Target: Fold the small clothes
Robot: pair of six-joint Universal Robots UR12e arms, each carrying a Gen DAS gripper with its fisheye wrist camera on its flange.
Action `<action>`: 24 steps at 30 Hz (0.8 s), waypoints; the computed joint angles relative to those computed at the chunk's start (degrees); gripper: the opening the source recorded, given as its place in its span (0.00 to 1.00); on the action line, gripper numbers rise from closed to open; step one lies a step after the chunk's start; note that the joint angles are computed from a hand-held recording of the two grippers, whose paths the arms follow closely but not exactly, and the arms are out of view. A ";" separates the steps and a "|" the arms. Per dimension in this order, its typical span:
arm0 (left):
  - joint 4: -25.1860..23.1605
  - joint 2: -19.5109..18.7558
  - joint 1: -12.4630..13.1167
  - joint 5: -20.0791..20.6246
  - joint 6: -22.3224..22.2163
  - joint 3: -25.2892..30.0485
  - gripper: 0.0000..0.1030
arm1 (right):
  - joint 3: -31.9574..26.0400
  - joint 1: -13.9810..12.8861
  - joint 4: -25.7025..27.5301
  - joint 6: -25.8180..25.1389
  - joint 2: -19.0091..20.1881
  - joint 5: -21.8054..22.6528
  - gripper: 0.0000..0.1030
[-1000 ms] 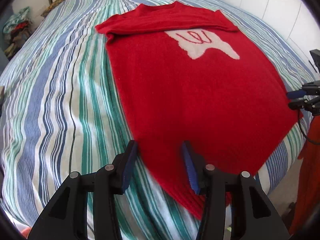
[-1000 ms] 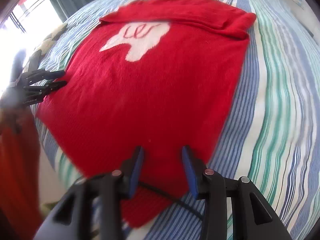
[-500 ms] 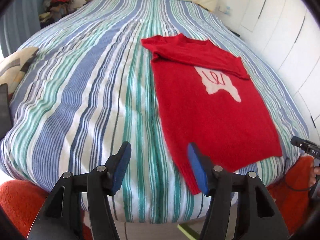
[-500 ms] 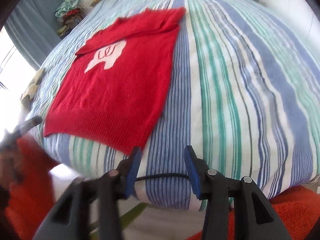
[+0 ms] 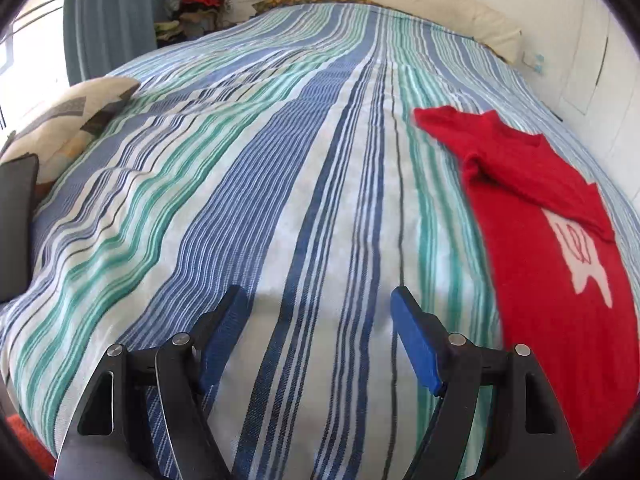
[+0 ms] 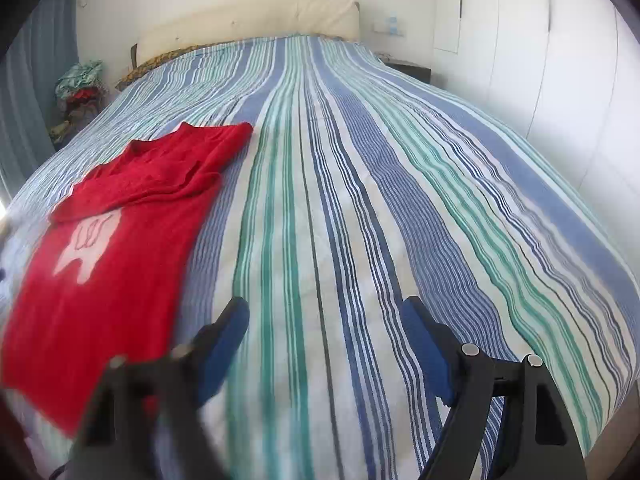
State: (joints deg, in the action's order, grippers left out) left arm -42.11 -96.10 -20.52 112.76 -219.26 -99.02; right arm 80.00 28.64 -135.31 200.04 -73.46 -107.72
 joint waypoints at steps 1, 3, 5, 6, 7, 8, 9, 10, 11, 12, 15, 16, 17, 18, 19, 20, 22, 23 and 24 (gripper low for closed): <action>1.77 0.24 0.10 -0.32 0.04 -1.12 0.74 | 0.01 -0.39 2.61 1.39 0.04 0.54 0.76; 1.44 -0.22 -0.27 0.71 0.34 -0.55 0.80 | -0.20 -1.26 7.53 2.62 0.39 2.62 0.76; -0.53 -0.86 -0.79 1.57 1.91 0.51 0.86 | 0.98 -1.72 5.14 2.73 0.02 3.63 0.80; -0.69 -0.96 -1.00 2.03 2.16 0.61 0.87 | 1.11 -1.77 4.76 2.95 -0.01 3.54 0.81; -0.73 -0.95 -1.04 2.12 2.05 0.59 0.87 | 1.38 -1.82 4.36 2.87 -0.09 3.60 0.83; -0.86 -0.91 -0.96 1.84 1.89 0.61 0.88 | 1.73 -1.70 3.76 2.61 -0.13 3.33 0.83; -0.90 -0.86 -0.85 1.47 1.81 0.57 0.89 | 1.87 -1.61 3.42 2.27 -0.09 3.02 0.85; -0.99 -0.88 -0.79 1.25 1.82 0.62 0.90 | 1.89 -1.48 3.42 2.04 -0.07 2.74 0.87; -1.14 -0.92 -0.82 1.25 1.93 0.70 0.90 | 1.90 -1.40 3.37 1.90 0.05 2.61 0.88; -1.33 -0.94 -0.87 1.33 2.03 0.77 0.90 | 1.88 -1.40 3.36 1.85 0.09 2.63 0.89; -1.76 -1.08 -0.85 1.25 2.14 1.05 0.91 | 1.87 -1.39 3.33 1.97 0.31 2.72 0.92; -1.93 -1.12 -0.85 1.24 2.16 1.13 0.91 | 1.58 -1.30 3.55 1.90 0.57 2.53 0.93; -2.18 -1.16 -0.88 1.31 2.18 1.23 0.91 | 1.42 -1.23 3.71 1.79 0.70 2.35 0.94; -2.44 -1.24 -0.95 1.47 2.21 1.36 0.92 | 1.33 -1.17 3.87 1.68 0.75 2.19 0.94; -2.70 -1.33 -1.03 1.68 2.24 1.49 0.92 | 1.14 -1.09 4.10 1.62 0.89 2.08 0.95; -2.94 -1.44 -1.09 1.90 2.28 1.64 0.92 | 0.99 -1.11 4.23 1.48 1.02 2.09 0.95; -3.33 -1.57 -1.19 2.21 2.29 1.86 0.92 | 0.85 -1.04 4.46 1.32 1.11 1.92 0.96; -3.42 -1.59 -1.21 2.27 2.28 1.90 0.92 | 0.78 -0.99 4.57 1.23 1.17 1.77 0.97; -3.40 -1.58 -1.18 2.25 2.33 1.87 0.92 | 0.72 -0.93 4.68 1.14 1.22 1.62 0.97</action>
